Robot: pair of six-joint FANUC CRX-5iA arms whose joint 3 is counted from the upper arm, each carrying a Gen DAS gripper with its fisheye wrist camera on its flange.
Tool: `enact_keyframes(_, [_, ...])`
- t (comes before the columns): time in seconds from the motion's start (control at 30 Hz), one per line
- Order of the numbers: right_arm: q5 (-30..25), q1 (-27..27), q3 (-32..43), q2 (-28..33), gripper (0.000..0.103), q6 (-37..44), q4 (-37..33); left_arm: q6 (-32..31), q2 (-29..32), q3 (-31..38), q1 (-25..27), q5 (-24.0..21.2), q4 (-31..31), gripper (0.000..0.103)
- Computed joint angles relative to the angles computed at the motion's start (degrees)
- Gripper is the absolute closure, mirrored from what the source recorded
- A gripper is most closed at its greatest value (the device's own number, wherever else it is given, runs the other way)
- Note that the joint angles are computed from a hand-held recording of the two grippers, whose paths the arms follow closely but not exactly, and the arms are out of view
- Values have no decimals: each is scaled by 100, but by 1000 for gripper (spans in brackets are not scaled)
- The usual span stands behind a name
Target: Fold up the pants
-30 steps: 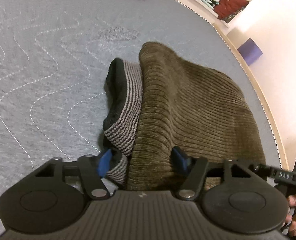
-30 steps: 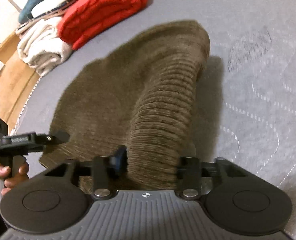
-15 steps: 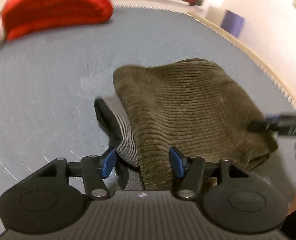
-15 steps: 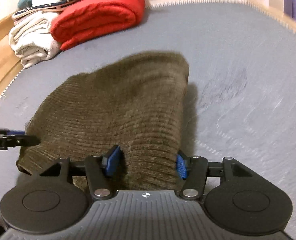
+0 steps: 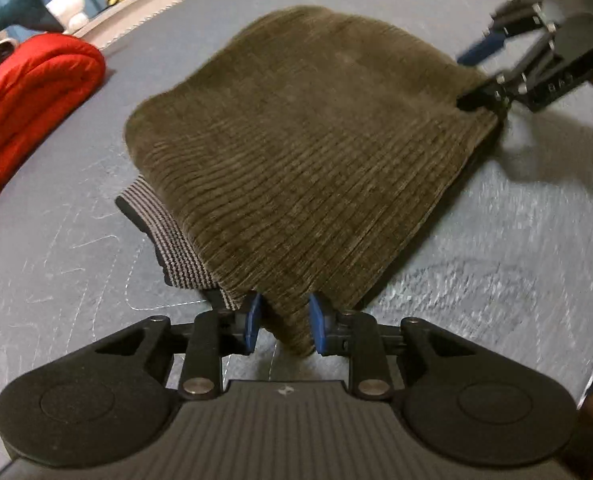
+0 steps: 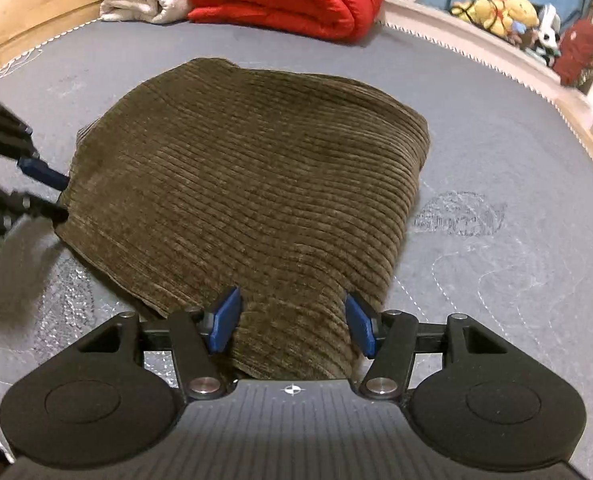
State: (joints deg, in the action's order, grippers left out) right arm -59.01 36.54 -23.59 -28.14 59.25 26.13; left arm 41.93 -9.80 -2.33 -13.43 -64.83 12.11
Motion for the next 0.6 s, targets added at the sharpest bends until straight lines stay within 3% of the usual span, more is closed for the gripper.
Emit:
enact_keyframes(0.1, [58, -117, 69, -4, 44, 34, -123, 111, -51, 63, 96, 42, 74, 58])
enact_keyframes(0.17, [78, 1, -27, -131, 44, -229, 102, 463, -191, 53, 97, 201, 117, 39])
enact_keyframes(0.23, [131, 179, -158, -335, 40, -837, 511, 1099, -317, 109, 100, 340, 142, 24])
enact_keyframes(0.27, [108, 262, -147, -404, 33, -1177, 687, 1634, -385, 185, 19, 416, -30, 19])
enact_keyframes(0.37, [-243, 619, -98, -497, 7, -2561, 1478, 3119, -548, 389, -367, 535, -774, 14])
enact_keyframes(0.43, [-622, 1013, -180, -552, 0, -3423, 2110, 4290, -601, 586, -805, 414, -1538, 8])
enact_keyframes(0.53, [-1109, 1570, -424, -670, 1, -4316, 2593, 4923, -749, 451, -985, 370, -1569, 3])
enact_keyframes(0.6, [-1153, 1788, -658, -795, 1, -4634, 2636, 5172, -821, 272, -955, 376, -1367, 3])
